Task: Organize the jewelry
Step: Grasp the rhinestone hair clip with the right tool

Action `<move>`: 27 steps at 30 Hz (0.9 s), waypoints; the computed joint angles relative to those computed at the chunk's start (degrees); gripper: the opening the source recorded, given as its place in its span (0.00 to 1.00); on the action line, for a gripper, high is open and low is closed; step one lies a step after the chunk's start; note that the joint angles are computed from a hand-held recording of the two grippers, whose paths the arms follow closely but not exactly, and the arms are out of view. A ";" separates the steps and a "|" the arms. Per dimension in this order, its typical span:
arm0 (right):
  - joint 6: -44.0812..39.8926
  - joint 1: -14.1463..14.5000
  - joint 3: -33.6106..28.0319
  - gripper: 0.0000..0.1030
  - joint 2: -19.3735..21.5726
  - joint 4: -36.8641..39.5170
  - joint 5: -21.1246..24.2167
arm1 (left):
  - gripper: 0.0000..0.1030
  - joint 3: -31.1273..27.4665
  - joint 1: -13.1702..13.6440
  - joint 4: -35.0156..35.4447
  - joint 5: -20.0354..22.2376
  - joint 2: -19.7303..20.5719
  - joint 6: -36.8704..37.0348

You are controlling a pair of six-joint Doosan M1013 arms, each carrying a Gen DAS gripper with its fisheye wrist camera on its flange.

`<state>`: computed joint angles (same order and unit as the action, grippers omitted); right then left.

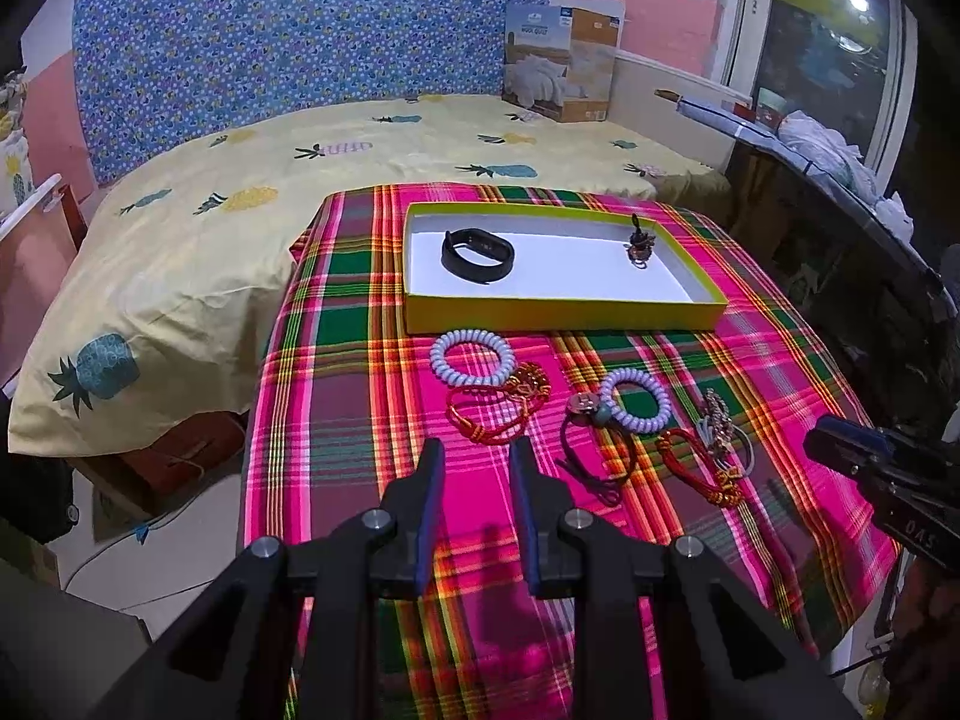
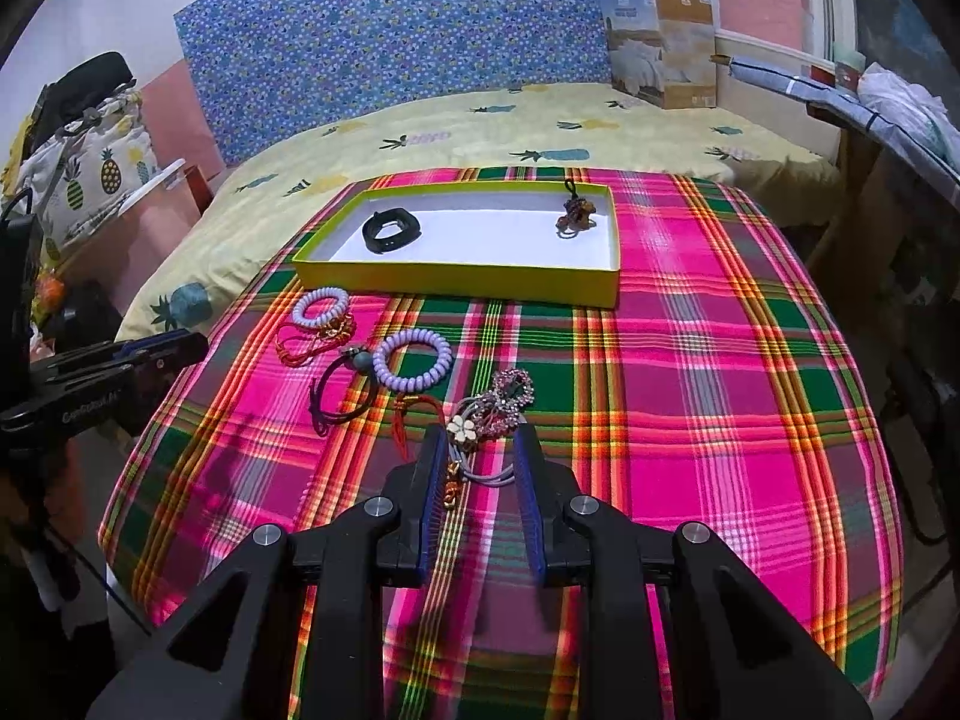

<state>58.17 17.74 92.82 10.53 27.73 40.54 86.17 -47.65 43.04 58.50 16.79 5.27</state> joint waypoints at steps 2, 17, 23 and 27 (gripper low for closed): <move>0.03 0.02 -0.37 0.22 0.48 0.16 0.29 | 0.22 0.06 0.41 -0.22 -0.40 0.06 -0.04; 6.04 0.31 -5.03 0.44 6.04 -1.28 3.69 | 0.22 -1.67 5.73 -5.53 -4.07 2.79 4.02; 8.26 0.29 -6.47 0.44 7.59 -1.66 4.88 | 0.22 -2.88 7.33 -8.46 -4.88 4.09 6.12; 10.04 0.52 -7.37 0.44 8.45 -2.93 5.86 | 0.22 -4.07 8.11 -10.85 -3.84 5.16 8.38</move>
